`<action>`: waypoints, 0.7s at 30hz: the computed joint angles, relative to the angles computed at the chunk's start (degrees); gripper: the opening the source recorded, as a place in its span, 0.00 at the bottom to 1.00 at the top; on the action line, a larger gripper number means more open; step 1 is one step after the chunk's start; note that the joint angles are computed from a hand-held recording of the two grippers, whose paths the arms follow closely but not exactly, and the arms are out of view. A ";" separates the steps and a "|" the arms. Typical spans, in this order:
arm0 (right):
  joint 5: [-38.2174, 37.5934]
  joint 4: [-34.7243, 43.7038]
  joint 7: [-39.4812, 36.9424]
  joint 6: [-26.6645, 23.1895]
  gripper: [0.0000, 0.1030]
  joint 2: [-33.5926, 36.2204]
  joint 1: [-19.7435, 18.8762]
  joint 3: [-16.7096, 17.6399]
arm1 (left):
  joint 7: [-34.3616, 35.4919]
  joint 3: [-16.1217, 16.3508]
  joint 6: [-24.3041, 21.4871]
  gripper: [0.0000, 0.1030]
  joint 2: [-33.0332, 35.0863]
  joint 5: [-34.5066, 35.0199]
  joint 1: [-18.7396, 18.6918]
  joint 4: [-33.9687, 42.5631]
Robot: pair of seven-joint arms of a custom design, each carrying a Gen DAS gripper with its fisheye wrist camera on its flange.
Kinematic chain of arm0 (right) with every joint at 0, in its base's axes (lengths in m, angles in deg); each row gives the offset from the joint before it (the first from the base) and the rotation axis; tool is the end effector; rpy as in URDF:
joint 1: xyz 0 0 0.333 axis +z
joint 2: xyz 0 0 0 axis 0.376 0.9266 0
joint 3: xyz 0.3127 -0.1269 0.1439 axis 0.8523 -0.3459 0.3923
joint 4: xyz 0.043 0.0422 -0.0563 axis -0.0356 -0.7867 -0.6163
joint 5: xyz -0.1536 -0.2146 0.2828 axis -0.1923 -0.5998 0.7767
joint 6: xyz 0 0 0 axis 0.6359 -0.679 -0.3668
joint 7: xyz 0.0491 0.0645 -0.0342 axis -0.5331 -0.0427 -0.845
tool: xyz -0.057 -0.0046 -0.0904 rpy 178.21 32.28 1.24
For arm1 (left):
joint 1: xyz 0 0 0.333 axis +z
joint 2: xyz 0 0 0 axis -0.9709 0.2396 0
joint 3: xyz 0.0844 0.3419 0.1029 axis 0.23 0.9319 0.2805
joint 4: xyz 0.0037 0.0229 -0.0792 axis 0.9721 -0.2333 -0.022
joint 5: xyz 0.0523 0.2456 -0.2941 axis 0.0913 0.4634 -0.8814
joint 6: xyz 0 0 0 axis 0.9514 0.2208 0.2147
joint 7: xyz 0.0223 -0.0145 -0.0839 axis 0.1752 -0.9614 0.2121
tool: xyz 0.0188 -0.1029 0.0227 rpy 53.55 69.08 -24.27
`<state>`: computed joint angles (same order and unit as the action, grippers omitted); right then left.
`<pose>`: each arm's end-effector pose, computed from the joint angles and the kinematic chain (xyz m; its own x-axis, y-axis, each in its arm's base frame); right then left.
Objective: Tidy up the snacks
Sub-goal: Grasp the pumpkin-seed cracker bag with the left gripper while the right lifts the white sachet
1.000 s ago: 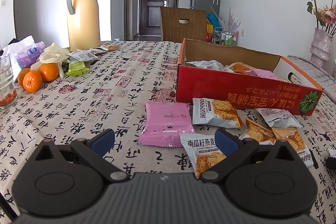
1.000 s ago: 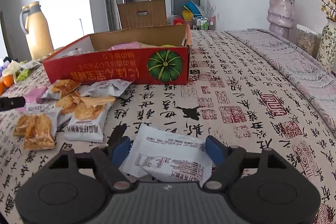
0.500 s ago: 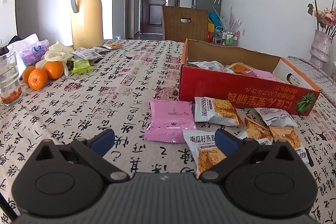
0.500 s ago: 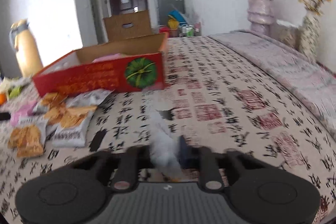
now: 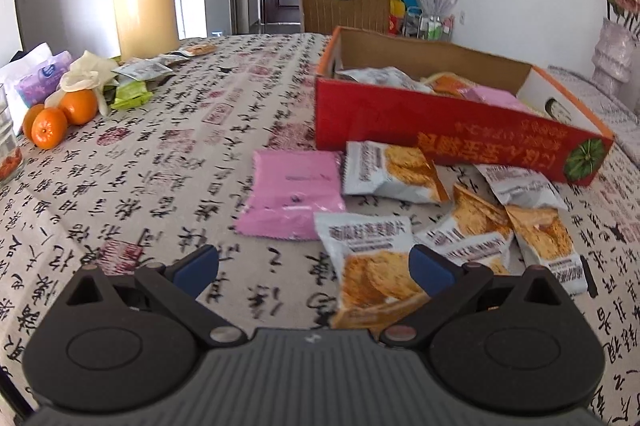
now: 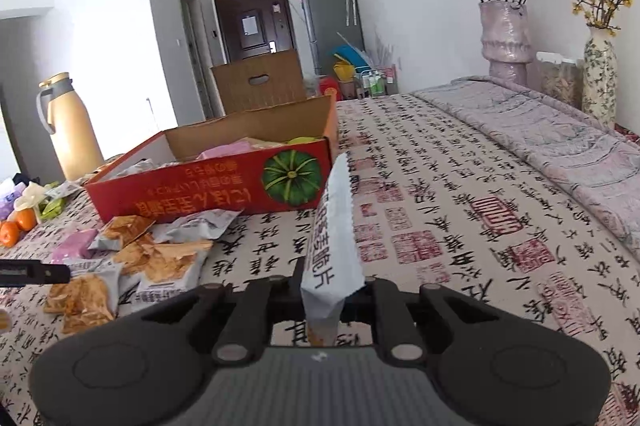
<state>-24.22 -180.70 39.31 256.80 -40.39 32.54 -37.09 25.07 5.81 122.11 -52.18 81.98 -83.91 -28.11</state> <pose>0.6723 0.1373 0.4219 0.0598 -0.9816 -0.1814 -0.5136 0.1256 -0.8488 0.6789 -0.0791 0.4428 0.1375 -0.9904 0.0113 -0.6457 -0.0983 -0.7572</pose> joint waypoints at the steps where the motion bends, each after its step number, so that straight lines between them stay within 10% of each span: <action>1: -0.50 -0.05 0.18 0.06 0.12 0.06 -0.60 0.69 | 0.93 -0.65 -0.52 1.00 0.11 -0.52 0.21 0.10; 8: -4.15 -0.53 2.17 0.22 0.12 0.32 -4.28 4.48 | 1.52 -1.59 -4.34 0.95 1.00 -1.00 -0.80 1.59; 21: -9.81 -1.25 6.01 0.66 0.12 0.66 -8.13 7.97 | 0.17 -1.72 -3.44 0.54 0.72 -0.19 -0.94 1.06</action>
